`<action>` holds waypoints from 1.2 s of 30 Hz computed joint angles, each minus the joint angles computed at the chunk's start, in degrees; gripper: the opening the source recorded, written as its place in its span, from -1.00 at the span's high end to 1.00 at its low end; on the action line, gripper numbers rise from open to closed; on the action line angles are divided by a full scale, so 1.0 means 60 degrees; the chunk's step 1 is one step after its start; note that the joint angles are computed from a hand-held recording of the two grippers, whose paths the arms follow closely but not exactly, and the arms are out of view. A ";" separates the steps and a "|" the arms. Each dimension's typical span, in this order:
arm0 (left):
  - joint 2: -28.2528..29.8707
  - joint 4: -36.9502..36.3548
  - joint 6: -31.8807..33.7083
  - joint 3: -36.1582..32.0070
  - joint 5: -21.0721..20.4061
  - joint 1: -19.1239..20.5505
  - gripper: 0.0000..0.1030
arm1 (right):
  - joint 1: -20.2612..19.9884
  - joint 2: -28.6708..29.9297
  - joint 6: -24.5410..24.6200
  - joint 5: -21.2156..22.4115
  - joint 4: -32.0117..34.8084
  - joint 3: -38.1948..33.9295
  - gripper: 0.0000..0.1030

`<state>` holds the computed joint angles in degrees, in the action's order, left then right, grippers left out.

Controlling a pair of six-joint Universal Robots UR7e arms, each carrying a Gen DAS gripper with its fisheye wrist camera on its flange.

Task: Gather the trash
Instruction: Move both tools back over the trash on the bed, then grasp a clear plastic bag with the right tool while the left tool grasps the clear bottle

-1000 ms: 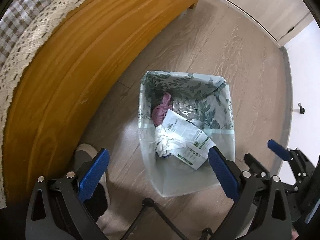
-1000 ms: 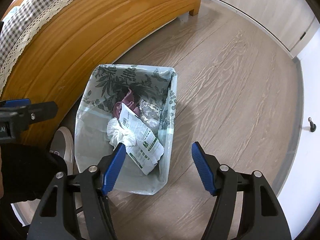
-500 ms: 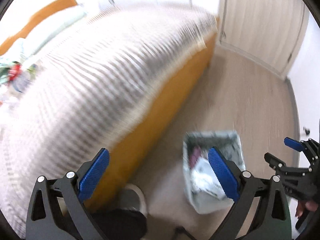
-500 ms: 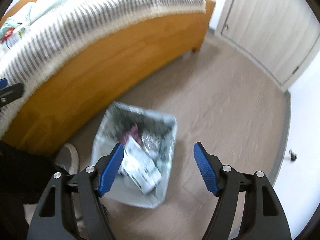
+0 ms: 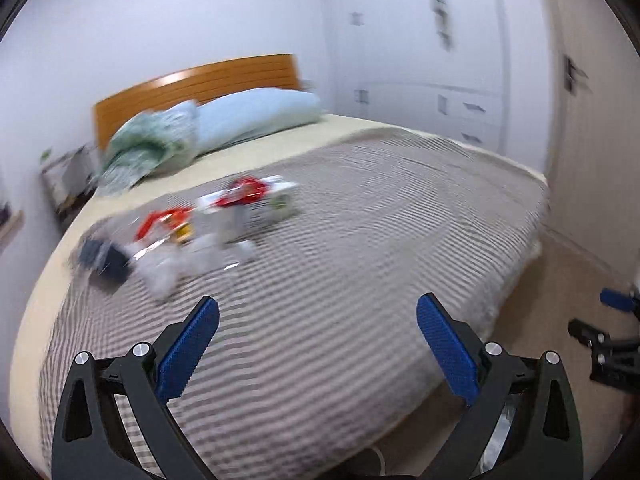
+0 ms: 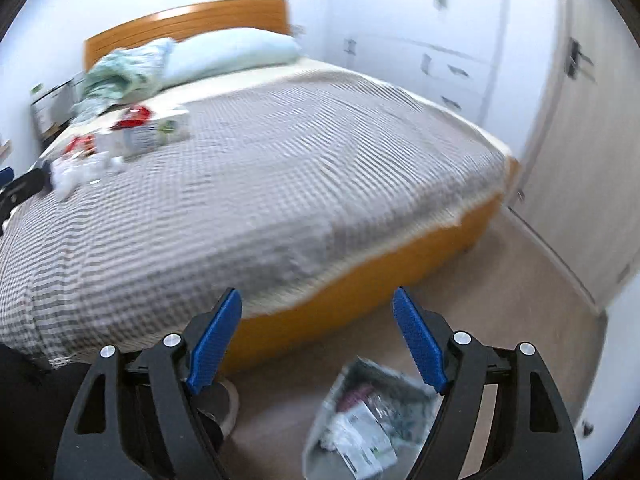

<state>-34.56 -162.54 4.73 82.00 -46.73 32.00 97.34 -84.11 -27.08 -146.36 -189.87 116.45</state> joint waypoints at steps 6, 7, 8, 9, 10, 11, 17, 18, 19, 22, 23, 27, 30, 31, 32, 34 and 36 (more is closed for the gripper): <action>-0.0493 -0.2304 0.0636 0.0422 0.1890 0.0828 -0.86 | 0.0485 0.1686 -0.1002 0.0189 -0.0344 -0.1036 -0.45; -0.0578 -0.2383 0.0535 0.0368 0.2203 0.1023 -0.86 | 0.0557 0.1923 -0.1000 0.0296 -0.0187 -0.1276 -0.45; -0.0722 -0.2366 0.0295 0.0358 0.2278 0.1226 -0.86 | 0.0593 0.2172 -0.1031 0.0448 -0.0043 -0.1518 -0.45; -0.0878 -0.2318 0.0021 0.0347 0.2207 0.1417 -0.86 | 0.0657 0.2458 -0.1049 0.0598 0.0144 -0.1794 -0.45; -0.1071 -0.2455 -0.0332 0.0434 0.2098 0.1638 -0.86 | 0.0716 0.2775 -0.1086 0.0801 0.0373 -0.2119 -0.45; -0.1233 -0.2629 -0.0660 0.0518 0.2067 0.1838 -0.86 | 0.0773 0.3088 -0.1157 0.0965 0.0546 -0.2452 -0.46; -0.1771 -0.1890 -0.2798 0.0660 0.2205 0.2754 -0.86 | 0.1027 0.5235 -0.1735 0.1854 0.1812 -0.4895 -0.45; -0.1716 -0.1939 -0.2822 0.0551 0.2227 0.2839 -0.86 | 0.1058 0.5647 -0.1912 0.1905 0.2038 -0.5409 -0.45; -0.1625 -0.1978 -0.2857 0.0380 0.2296 0.2933 -0.86 | 0.1083 0.6089 -0.2138 0.1964 0.2296 -0.5979 -0.45; -0.1429 -0.1280 -0.3104 -0.0118 0.2562 0.3069 -0.86 | 0.1101 0.7439 -0.2888 0.2027 0.2971 -0.7925 -0.45; -0.1362 -0.1005 -0.3183 -0.0289 0.2685 0.3088 -0.86 | 0.1089 0.7877 -0.2913 0.2010 0.3442 -0.8673 -0.45; -0.0991 -0.0904 -0.2345 -0.1109 0.2221 0.3391 -0.86 | 0.1020 0.9758 -0.2699 0.1995 0.5948 -1.2072 -0.45; -0.0661 -0.0718 -0.2339 -0.1887 0.1998 0.3633 -0.86 | 0.0937 1.1024 -0.2357 0.1663 0.7530 -1.4308 -0.37; -0.0639 -0.0697 -0.2408 -0.2058 0.1645 0.3744 -0.86 | 0.0892 1.1297 -0.2150 0.1665 0.7913 -1.4821 -0.17; -0.0609 -0.0604 -0.2504 -0.2161 0.1542 0.3773 -0.86 | 0.0867 1.1338 -0.1889 0.1669 0.8038 -1.4933 0.29; -0.0528 -0.0373 -0.2609 -0.2399 0.1299 0.3866 -0.86 | 0.0830 1.0856 -0.1530 0.2111 0.7632 -1.4188 0.60; -0.0404 0.0004 -0.2730 -0.2650 0.1208 0.3892 -0.86 | 0.0842 1.0164 -0.1495 0.2589 0.6591 -1.3078 0.84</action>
<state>-36.98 -162.51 -11.65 66.10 -39.49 55.35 102.39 -23.12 -36.05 -130.83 -150.32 37.99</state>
